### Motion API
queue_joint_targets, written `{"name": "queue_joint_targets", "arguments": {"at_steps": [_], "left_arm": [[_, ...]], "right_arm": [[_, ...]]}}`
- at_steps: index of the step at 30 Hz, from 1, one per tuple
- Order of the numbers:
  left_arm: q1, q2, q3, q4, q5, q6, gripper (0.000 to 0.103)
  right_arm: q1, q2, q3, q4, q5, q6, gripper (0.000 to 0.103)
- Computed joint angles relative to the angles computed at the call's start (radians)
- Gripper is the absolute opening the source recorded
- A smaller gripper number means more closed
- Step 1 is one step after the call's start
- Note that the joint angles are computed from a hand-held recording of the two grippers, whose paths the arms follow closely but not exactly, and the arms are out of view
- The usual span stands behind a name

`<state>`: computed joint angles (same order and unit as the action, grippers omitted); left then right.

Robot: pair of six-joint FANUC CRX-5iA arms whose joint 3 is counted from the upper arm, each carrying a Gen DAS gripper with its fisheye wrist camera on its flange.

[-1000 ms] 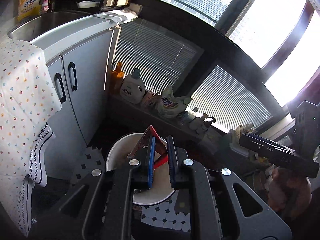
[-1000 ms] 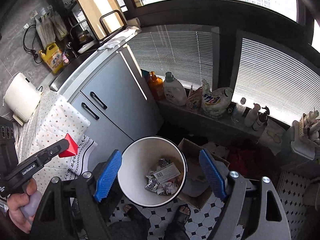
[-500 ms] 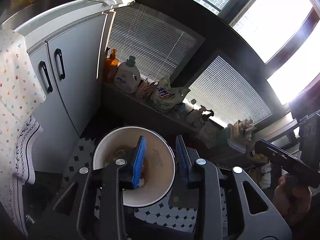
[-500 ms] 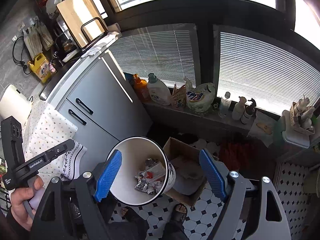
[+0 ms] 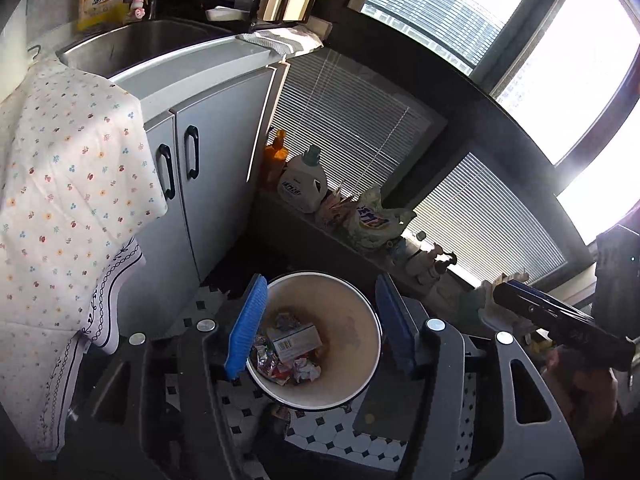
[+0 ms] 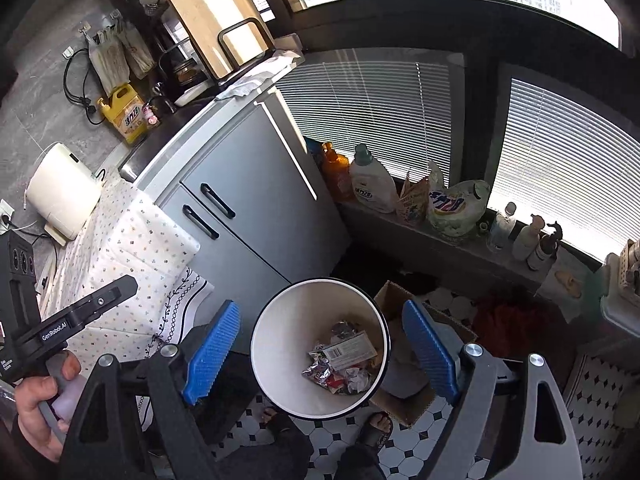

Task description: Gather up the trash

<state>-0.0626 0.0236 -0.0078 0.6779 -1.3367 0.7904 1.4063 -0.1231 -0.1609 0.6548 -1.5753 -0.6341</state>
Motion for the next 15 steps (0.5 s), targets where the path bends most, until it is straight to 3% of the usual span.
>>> {"name": "queue_joint_targets", "arguments": {"at_steps": [9,11,15], "left_arm": [[0.147,-0.063,0.029,0.043,-0.007,-0.012,0.074],[0.184,-0.076,0.029,0.059,-0.011,-0.032,0.087],[0.263,-0.106,0.033,0.077,-0.007,-0.071,0.093]], "right_arm": [[-0.055,0.107,0.158,0.077,0.039,0.185,0.094],[-0.060,0.136,0.200,0.099,0.041,0.214,0.095],[-0.067,0.210,0.305,0.120,0.020,0.280,0.095]]}}
